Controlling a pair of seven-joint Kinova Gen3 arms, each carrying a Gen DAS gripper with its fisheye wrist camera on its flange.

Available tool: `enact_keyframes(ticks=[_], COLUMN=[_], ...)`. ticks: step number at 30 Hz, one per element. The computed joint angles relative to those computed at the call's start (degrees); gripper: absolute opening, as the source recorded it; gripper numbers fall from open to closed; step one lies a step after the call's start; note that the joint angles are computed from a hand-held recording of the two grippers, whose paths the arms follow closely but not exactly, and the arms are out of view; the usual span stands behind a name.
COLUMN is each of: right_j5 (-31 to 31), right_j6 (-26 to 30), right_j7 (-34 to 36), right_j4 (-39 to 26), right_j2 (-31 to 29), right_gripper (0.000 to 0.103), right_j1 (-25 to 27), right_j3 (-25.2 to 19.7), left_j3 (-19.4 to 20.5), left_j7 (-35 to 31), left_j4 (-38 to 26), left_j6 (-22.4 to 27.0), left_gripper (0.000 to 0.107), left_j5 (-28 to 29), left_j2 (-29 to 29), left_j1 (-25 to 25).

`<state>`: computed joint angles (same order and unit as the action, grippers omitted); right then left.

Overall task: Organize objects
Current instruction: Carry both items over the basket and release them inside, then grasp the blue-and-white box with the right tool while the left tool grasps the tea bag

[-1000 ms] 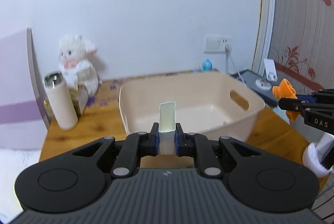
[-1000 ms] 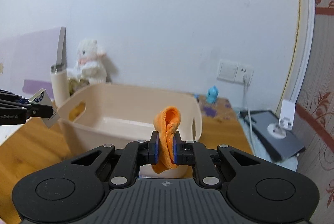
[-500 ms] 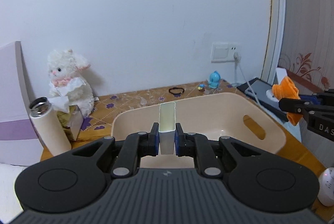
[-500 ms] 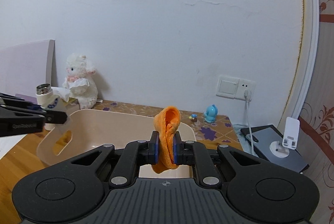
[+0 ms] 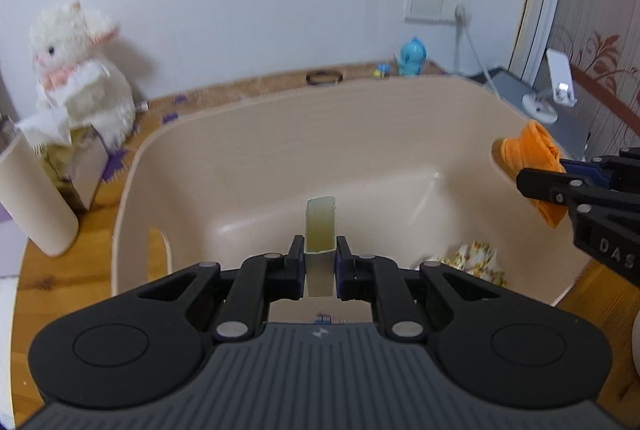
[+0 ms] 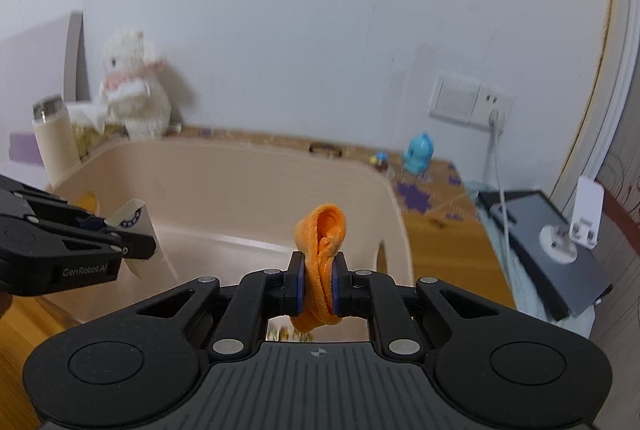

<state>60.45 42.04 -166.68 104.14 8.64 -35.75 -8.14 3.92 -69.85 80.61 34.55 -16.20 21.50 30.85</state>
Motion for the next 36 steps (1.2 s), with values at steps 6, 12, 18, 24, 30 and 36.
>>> enact_keyframes(ticks=[6,12,18,24,30,36], right_j5=[-3.48,-0.82,3.72,5.15,4.83,3.19], right_j6=[0.66,0.70,4.52,8.59,12.14,14.64], right_j7=[3.31,0.51,-3.79,-6.11,-6.97,-7.55], right_j4=[-1.34,0.49,2.71,4.72,6.05,8.21], right_j2=[2.31,0.74,-2.88,-6.75,-8.59,-9.31], right_gripper=[0.015,0.052,0.075,0.087,0.090,0.096], right_j1=[-0.04,-1.42,-2.27,-2.72,-3.56,-4.92], right_j3=[0.67,1.07,-1.79,-5.80,-9.25,-11.35], left_j3=[-0.18,-1.10,-1.84,-0.76,1.72,5.41], left_j7=[0.44,2.75,8.65,14.66,20.24,21.28], left_j4=[-1.35,0.69,4.34,8.14,12.73,17.12], left_j6=[2.33,0.69,-1.31,-0.88,-0.71,-0.60], left_gripper=[0.016,0.059,0.077,0.084,0.089,0.089], left_j5=[0.32,-1.06,-5.83,-11.29,-15.91,-17.01], left_j2=[1.24,-1.00,-5.14,-9.49,-13.67,-17.17], left_j1=[0.30,1.49,3.25,3.78,2.79,0.47])
